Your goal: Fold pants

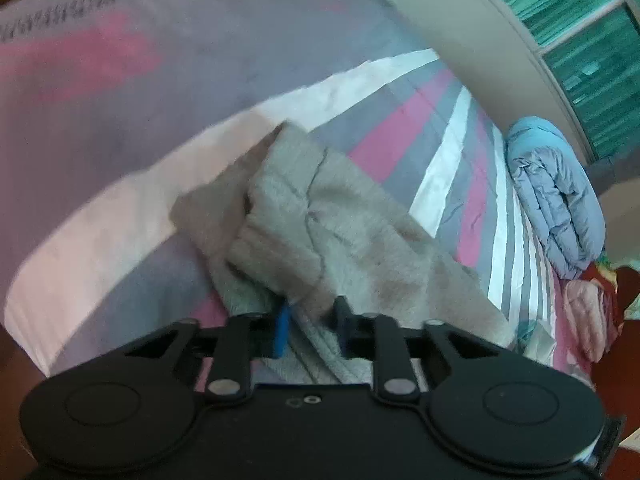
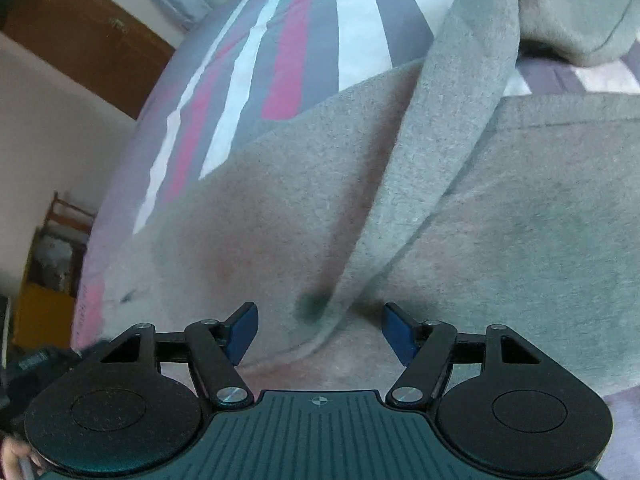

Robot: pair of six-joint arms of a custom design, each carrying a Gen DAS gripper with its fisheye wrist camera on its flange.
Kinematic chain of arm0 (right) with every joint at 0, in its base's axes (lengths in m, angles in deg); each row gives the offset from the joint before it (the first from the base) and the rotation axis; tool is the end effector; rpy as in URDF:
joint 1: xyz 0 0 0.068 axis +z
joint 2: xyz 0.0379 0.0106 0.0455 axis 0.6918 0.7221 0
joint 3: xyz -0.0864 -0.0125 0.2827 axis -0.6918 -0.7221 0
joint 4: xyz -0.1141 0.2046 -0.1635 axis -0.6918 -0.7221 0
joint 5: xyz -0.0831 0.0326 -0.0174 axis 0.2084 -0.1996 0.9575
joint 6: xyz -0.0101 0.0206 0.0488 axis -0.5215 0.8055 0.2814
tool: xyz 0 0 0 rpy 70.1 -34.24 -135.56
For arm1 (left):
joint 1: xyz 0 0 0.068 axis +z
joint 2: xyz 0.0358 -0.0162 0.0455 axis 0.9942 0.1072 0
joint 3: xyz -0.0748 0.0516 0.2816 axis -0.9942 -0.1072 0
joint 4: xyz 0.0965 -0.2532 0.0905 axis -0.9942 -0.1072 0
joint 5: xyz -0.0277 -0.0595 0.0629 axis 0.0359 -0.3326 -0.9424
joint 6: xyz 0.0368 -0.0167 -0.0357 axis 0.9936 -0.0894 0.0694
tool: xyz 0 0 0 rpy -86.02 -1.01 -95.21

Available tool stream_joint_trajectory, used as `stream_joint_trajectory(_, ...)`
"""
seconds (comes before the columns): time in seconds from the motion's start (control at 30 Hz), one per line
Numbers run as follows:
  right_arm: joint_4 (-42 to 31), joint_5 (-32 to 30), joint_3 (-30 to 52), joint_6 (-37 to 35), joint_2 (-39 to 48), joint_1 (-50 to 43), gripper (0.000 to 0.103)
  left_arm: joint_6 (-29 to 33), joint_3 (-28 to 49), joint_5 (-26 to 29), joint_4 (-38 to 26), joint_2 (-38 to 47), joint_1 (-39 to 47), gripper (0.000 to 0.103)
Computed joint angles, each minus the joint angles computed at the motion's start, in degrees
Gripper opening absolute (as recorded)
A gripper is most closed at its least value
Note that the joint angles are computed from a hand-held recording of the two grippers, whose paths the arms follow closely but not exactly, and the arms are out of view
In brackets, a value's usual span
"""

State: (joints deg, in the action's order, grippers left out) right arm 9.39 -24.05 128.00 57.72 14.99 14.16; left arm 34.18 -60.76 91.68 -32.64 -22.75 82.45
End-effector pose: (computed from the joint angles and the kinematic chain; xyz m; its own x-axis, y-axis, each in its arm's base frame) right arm 0.2773 -0.1331 0.1596 -0.8381 0.4733 -0.2713 0.2526 0.7774 0.5761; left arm 0.1864 -0.0131 0.1756 -0.7208 -0.5766 -0.3847 -0.3397 0.7776 -0.5291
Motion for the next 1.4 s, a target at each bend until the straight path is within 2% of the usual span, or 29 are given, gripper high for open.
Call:
stream_joint_trajectory(0.03, 1.5, 0.6, -0.4, 1.6, 0.1, 0.4, 0.028, 0.1, 0.3, -0.1, 0.2, 0.0, -0.1, 0.010)
stream_joint_trajectory(0.07, 2.4, 1.6, -0.2, 3.4, 0.6, 0.8, 0.005, 0.3, 0.2, 0.4, -0.2, -0.8, 0.4, 0.010)
stream_joint_trajectory(0.2, 4.3, -0.3, -2.5, 4.2, 0.2, -0.6, 0.005, 2.9, 3.1, 1.5, 1.0, 1.9, 3.0, 0.007)
stream_joint_trajectory(0.33, 5.2, -6.0, -5.8, 2.9, -9.7, -1.3, 0.005, 6.5, 6.9, 2.8, 0.6, 3.3, 7.8, 0.007)
stream_joint_trajectory(0.43, 4.8, -9.1, -7.3, 1.7, -16.5, 0.1, 0.005, 10.6, 6.6, 4.6, -0.3, 4.6, 10.6, 0.007)
stream_joint_trajectory(0.5, 6.3, -7.2, -9.6, 0.9, -19.1, 2.4, 0.005, 12.4, 3.7, 4.0, -0.8, 6.8, 10.5, 0.007)
stream_joint_trajectory(0.57, 8.8, -3.0, -13.6, -2.0, -18.8, 4.0, 0.005, 12.6, -0.5, 2.9, 1.6, 8.7, 9.8, 0.008)
stream_joint_trajectory(0.63, 10.8, 1.5, -16.1, -2.4, -14.3, 5.4, 0.005, 11.9, -3.5, 4.2, 2.7, 7.1, 10.5, 0.012)
stream_joint_trajectory(0.73, 14.6, 3.5, -18.6, -0.8, -12.9, 7.1, 0.005, 9.9, -3.4, 2.4, -2.0, 0.6, 9.2, 0.016)
stream_joint_trajectory(0.8, 12.2, 2.0, -17.3, -0.7, -13.5, 6.7, 0.013, 9.7, -1.8, 0.0, -6.3, -5.0, 6.8, 0.016)
stream_joint_trajectory(0.83, 10.6, 0.3, -16.4, -0.9, -13.5, 5.4, 0.031, 8.9, -0.9, -1.6, -8.4, -8.3, 4.0, 0.016)
stream_joint_trajectory(0.87, 10.4, -0.8, -16.3, -1.6, -13.6, 3.6, 0.055, 7.9, -0.2, -3.1, -9.7, -10.4, 1.0, 0.016)
stream_joint_trajectory(0.9, 9.0, -1.3, -17.0, -3.0, -16.2, 1.8, 0.062, 6.7, 0.7, -4.4, -10.4, -11.2, -2.1, 0.016)
stream_joint_trajectory(0.97, 6.6, -1.5, -15.7, -5.8, -17.8, -0.5, 0.063, 3.2, 2.1, -6.9, -10.7, -10.7, -9.9, 0.016)
stream_joint_trajectory(1.0, 5.4, -1.4, -15.0, -7.3, -17.7, -1.9, 0.063, 0.9, 2.5, -7.9, -9.6, -9.4, -14.6, 0.021)
stream_joint_trajectory(1.03, 4.5, -1.2, -14.3, -8.4, -17.4, -3.4, 0.063, -0.5, 2.8, -8.4, -8.1, -7.3, -17.6, 0.026)
stream_joint_trajectory(1.07, 1.0, -1.8, -13.4, -11.2, -18.0, -6.5, 0.063, -2.8, 3.0, -9.9, -6.2, -4.7, -22.2, 0.026)
stream_joint_trajectory(1.13, -0.2, -2.1, -11.8, -11.8, -16.2, -9.4, 0.063, -6.9, 2.7, -12.5, -1.6, 0.9, -29.6, 0.026)
stream_joint_trajectory(1.2, -1.7, -2.8, -9.3, -13.7, -13.4, -13.6, 0.063, -9.4, 2.6, -14.3, 3.1, 7.2, -34.8, 0.026)
stream_joint_trajectory(1.27, -2.7, -2.4, -6.5, -14.7, -10.9, -16.4, 0.063, -10.0, 3.5, -19.0, 5.5, 13.1, -40.1, 0.026)
stream_joint_trajectory(1.33, -7.4, -2.6, -1.2, -17.6, -7.9, -20.8, 0.063, -11.4, 3.4, -21.7, 7.1, 15.6, -42.9, 0.026)
stream_joint_trajectory(1.4, -10.0, -2.3, 2.5, -18.8, -6.1, -21.1, 0.063, -12.8, 3.2, -21.3, 7.8, 15.7, -42.8, 0.026)
